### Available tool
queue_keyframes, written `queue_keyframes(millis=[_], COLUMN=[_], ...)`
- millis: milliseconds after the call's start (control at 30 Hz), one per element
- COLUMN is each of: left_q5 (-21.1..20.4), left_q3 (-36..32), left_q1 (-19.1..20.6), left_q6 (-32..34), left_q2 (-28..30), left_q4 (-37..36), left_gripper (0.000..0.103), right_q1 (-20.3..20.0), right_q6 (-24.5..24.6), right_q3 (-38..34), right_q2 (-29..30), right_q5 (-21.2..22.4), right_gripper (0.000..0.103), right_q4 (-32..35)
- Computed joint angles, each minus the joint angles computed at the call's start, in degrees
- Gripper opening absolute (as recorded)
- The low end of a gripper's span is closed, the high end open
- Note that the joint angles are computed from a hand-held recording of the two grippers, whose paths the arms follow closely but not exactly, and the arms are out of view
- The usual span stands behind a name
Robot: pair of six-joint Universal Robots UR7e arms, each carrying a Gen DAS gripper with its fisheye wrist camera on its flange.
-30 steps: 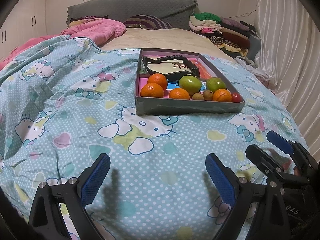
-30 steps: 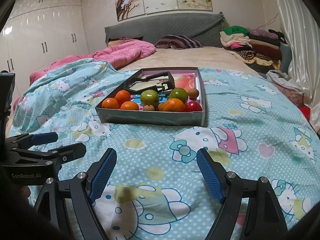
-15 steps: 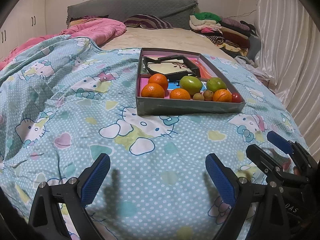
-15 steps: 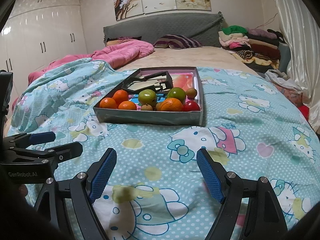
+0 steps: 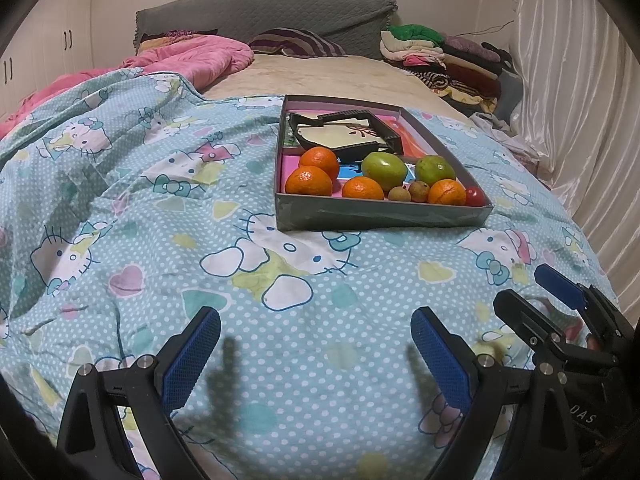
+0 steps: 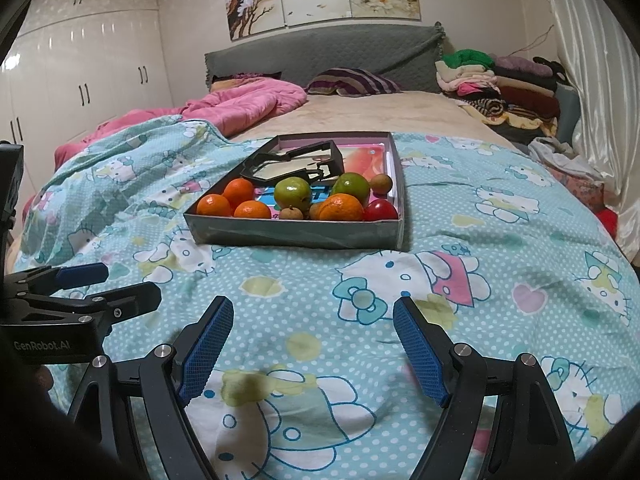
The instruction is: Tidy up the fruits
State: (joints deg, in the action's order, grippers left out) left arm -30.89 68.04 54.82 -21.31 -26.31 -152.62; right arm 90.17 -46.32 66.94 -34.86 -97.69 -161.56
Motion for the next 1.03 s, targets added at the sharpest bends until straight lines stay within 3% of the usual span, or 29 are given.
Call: queue_keyframes(millis=[867,1033], left_q5=[-0.48,4.07], left_q3=[0.52,0.70], left_q1=[1.24,3.64], left_q6=[-0.06,-0.86], left_q2=[-0.86,-3.64], left_q4=[-0.31,-2.21], left_gripper=[0.097,0.097], right_q1=[-0.03,-0.42], right_q6=[1.08,3.71], right_q3=[-1.12,-6.40], right_q2=[0.53,2.60], right_q5=[-0.60,-3.55], right_gripper=[0.083,0.083], right_q4=[0.56,1.22])
